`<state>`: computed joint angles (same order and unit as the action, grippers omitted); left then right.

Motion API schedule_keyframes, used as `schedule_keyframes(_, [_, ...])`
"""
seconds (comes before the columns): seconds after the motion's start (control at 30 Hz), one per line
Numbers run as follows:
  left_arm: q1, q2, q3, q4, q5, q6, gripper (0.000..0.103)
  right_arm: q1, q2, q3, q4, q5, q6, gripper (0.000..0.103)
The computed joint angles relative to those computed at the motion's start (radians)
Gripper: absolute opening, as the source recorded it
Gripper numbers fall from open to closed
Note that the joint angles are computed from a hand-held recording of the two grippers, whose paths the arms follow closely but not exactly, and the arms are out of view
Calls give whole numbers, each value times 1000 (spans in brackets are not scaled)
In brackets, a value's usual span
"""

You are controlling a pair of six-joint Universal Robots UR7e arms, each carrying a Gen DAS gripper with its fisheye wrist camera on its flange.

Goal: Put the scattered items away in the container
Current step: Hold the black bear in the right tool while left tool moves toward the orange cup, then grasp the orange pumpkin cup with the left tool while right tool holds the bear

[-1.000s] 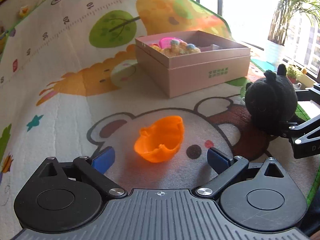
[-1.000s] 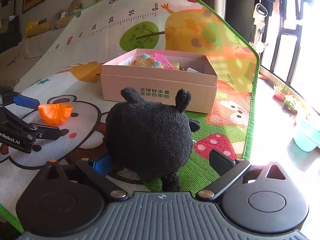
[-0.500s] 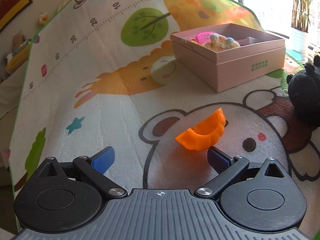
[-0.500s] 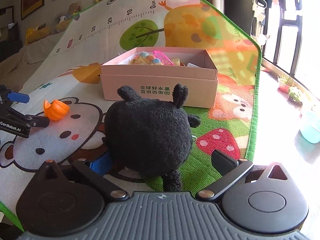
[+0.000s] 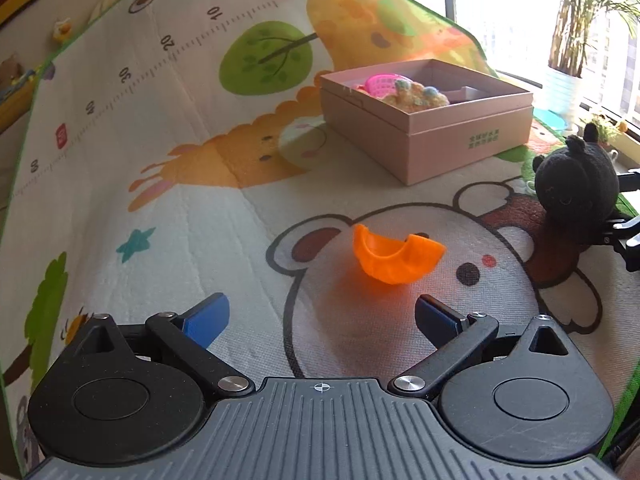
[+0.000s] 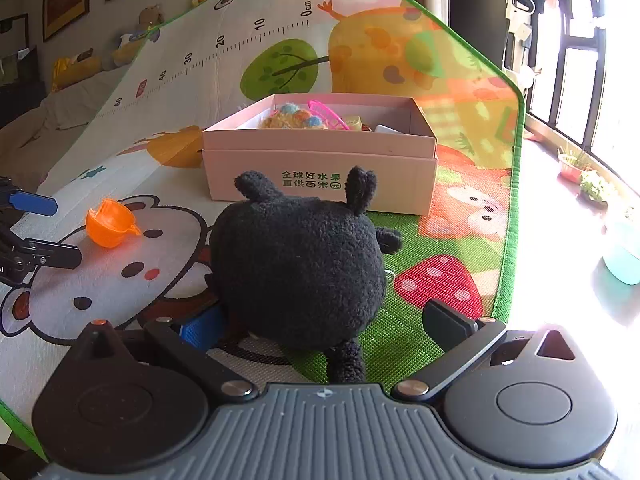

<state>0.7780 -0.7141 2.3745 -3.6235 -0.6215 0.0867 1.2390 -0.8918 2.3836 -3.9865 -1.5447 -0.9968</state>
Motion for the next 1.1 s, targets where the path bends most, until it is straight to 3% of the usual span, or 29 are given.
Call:
schedule_keyframes(0.4, [9, 54, -42, -56, -115, 26, 101, -8, -7, 5, 6, 15, 11, 103])
schedule_keyframes(0.53, [18, 82, -81, -20, -79, -42, 101, -15, -10, 8, 6, 30, 12, 103])
schedule_keyframes(0.7, [33, 80, -88, -29, -105, -126, 101, -16, -14, 9, 12, 34, 15, 103])
schedule_keyframes(0.83, [28, 94, -97, -59, -86, -140, 100, -19, -15, 9, 11, 39, 17, 103])
schedule_keyframes(0.87, [27, 97, -100, -61, -79, -147, 98, -19, -15, 10, 11, 40, 17, 103])
schedule_keyframes(0.97, [29, 95, -104, -44, -61, -167, 73, -20, -16, 10, 13, 42, 16, 103])
schedule_keyframes(1.1, [28, 84, -90, -55, -59, -167, 63, -23, -21, 12, 17, 47, 20, 103])
